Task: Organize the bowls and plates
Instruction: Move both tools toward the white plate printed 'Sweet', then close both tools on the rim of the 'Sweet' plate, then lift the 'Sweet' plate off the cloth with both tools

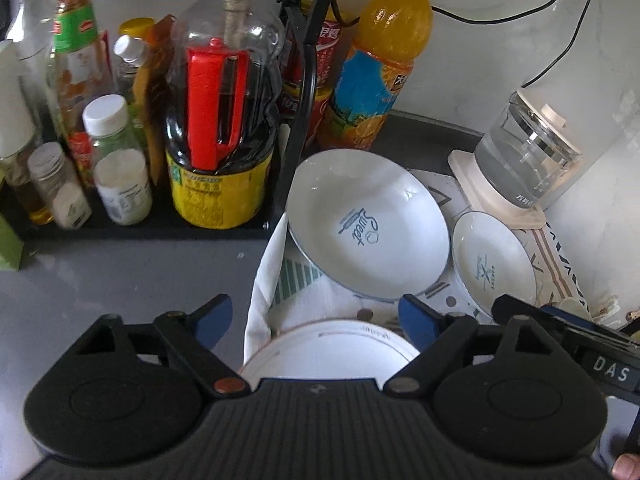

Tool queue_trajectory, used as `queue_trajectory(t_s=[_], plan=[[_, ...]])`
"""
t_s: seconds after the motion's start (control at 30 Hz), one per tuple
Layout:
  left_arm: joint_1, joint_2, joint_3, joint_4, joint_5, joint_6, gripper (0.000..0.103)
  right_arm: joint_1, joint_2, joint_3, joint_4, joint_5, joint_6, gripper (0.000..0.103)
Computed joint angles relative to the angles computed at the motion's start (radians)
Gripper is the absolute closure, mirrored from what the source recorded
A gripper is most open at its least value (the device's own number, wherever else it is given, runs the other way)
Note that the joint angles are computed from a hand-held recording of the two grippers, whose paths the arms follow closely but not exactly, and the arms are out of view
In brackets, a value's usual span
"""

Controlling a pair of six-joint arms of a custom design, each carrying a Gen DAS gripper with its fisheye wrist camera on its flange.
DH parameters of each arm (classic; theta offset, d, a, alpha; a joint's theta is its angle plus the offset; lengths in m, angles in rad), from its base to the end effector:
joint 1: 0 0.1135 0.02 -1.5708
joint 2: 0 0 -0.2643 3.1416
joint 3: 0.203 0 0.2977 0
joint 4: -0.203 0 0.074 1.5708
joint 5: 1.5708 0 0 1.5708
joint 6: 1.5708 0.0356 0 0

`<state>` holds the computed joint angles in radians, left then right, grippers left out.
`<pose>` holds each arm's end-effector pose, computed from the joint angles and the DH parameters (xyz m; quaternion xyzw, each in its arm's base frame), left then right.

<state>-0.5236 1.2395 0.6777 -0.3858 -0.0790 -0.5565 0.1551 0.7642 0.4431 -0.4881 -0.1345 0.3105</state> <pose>0.2410 -0.1359 0.1700 -0.0277 0.9508 -0.1253 0.2821 0.1971 0.0356 0.1822 0.0470 0.9254 0.1463 0.3464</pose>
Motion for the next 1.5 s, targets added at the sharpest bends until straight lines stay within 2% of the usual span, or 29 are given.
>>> queue_trajectory(t_s=[0.07,0.17,0.27,0.37,0.5,0.57,0.73,0.8,0.87,0.93,1.03,1.17,1.27,1.4,1.43,1.5], plan=[[0.023,0.029,0.001,0.03,0.023,0.023,0.029,0.009,0.027,-0.009,0.032,0.006,0.023,0.024],[0.056,0.075,0.011,0.056,0.062,0.031,0.044,0.014,0.09,-0.01,0.084,0.007,0.045,0.035],[0.073,0.116,0.023,0.083,0.095,0.049,0.054,0.026,0.174,-0.004,0.147,0.033,0.07,0.039],[0.084,0.177,0.049,0.107,0.12,0.051,0.063,0.031,0.281,0.02,0.201,0.034,0.1,0.045],[0.09,0.277,0.089,0.165,0.146,0.075,0.066,0.018,0.396,0.048,0.248,0.015,0.13,0.051],[0.092,0.335,0.123,0.16,0.158,0.083,0.073,0.022,0.441,0.061,0.267,0.014,0.129,0.051],[0.103,0.454,0.173,0.182,0.166,0.083,0.078,0.043,0.544,0.098,0.305,0.032,0.16,0.051],[0.107,0.459,0.163,0.221,0.181,0.085,0.078,0.043,0.582,0.111,0.322,0.028,0.175,0.055],[0.097,0.479,0.173,0.244,0.154,0.112,0.078,0.043,0.615,0.121,0.339,0.019,0.194,0.058],[0.094,0.503,0.202,0.223,0.149,0.11,0.078,0.046,0.638,0.131,0.347,0.013,0.193,0.062],[0.107,0.504,0.221,0.187,0.143,0.09,0.078,0.053,0.664,0.144,0.355,0.017,0.186,0.063],[0.14,0.472,0.191,0.192,0.177,0.106,0.076,0.053,0.695,0.157,0.368,0.007,0.188,0.064],[0.145,0.445,0.197,0.131,0.146,0.094,0.075,0.053,0.705,0.17,0.363,0.001,0.181,0.072],[0.167,0.442,0.176,0.175,0.197,0.081,0.074,0.056,0.727,0.179,0.378,-0.003,0.191,0.077],[0.165,0.455,0.184,0.164,0.195,0.072,0.074,0.06,0.73,0.179,0.383,0.003,0.19,0.077],[0.162,0.462,0.174,0.209,0.188,0.073,0.073,0.065,0.731,0.175,0.394,0.013,0.189,0.079]])
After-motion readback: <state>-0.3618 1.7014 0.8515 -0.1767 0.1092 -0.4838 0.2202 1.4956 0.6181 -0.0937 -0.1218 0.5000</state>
